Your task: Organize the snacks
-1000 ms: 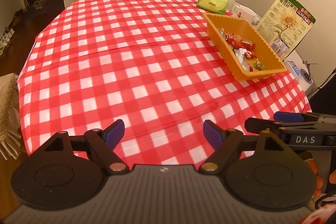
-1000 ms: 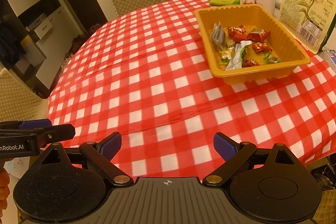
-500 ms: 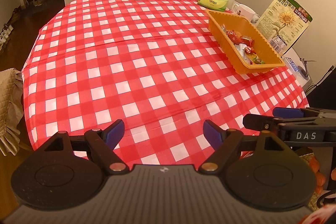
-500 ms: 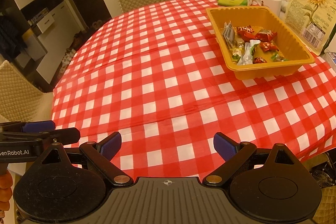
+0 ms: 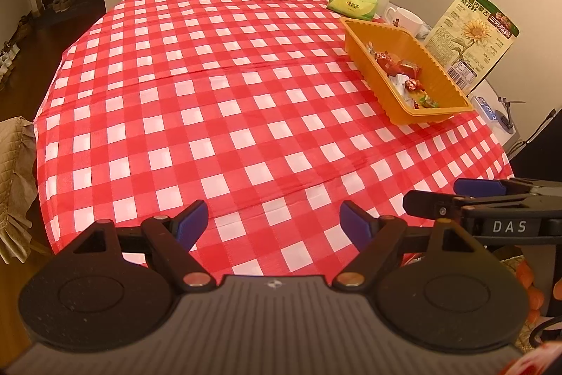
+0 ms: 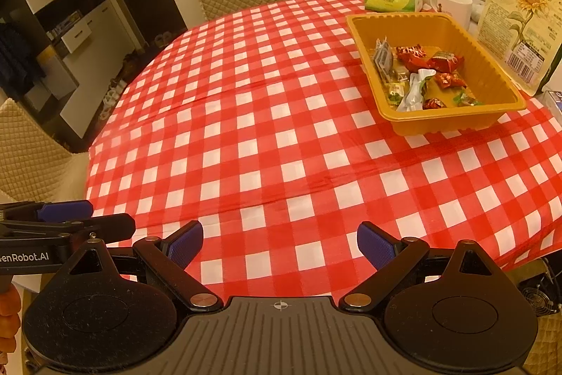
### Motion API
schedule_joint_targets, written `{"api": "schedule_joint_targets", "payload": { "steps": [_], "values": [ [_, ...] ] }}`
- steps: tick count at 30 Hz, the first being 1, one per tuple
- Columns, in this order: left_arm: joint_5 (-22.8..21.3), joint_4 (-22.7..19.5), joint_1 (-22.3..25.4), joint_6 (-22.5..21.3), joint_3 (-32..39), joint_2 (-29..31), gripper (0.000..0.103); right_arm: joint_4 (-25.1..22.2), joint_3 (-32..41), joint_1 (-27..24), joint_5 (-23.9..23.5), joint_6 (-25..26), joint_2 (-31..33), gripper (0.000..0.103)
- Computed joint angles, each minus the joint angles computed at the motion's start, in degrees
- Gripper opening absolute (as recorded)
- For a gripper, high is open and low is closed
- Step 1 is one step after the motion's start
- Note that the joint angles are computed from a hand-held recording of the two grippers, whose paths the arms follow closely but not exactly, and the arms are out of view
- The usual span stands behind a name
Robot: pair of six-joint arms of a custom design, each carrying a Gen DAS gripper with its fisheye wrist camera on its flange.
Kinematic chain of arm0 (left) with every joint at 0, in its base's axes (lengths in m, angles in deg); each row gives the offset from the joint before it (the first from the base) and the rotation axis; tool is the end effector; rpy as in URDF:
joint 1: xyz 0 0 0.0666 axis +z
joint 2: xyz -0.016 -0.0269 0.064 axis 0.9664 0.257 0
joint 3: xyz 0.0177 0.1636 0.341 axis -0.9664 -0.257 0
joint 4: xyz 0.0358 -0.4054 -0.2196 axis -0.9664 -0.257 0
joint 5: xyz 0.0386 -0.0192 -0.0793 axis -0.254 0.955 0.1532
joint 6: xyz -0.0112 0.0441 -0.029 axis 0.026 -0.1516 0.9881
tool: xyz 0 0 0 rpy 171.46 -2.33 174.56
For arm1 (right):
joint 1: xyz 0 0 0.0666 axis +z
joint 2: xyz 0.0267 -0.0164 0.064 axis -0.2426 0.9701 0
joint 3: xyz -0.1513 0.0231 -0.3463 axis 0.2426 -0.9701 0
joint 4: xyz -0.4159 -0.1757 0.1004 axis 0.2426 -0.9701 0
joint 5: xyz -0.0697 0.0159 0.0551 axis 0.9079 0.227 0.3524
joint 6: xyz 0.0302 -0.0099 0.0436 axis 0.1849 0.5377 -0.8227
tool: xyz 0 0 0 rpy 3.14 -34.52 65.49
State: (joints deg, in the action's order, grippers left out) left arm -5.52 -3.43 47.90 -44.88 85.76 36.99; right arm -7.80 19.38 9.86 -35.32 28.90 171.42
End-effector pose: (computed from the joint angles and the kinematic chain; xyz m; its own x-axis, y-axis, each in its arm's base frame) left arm 0.5341 -0.2707 0.5641 -0.8148 -0.0477 -0.5778 0.0617 0.9838 -0.1682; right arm 0.5673 0.2556 0.5316 -0.8056 -0.0171 -0.5922 -0.2331 0.9281 0.2902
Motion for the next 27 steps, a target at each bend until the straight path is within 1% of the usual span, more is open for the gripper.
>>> {"api": "schedule_joint_targets", "payload": {
  "steps": [27],
  "values": [
    [-0.3,0.1,-0.7,0.1,0.7,0.6,0.081,-0.1,-0.1,-0.3,-0.1,-0.1,-0.1,0.094]
  ]
}}
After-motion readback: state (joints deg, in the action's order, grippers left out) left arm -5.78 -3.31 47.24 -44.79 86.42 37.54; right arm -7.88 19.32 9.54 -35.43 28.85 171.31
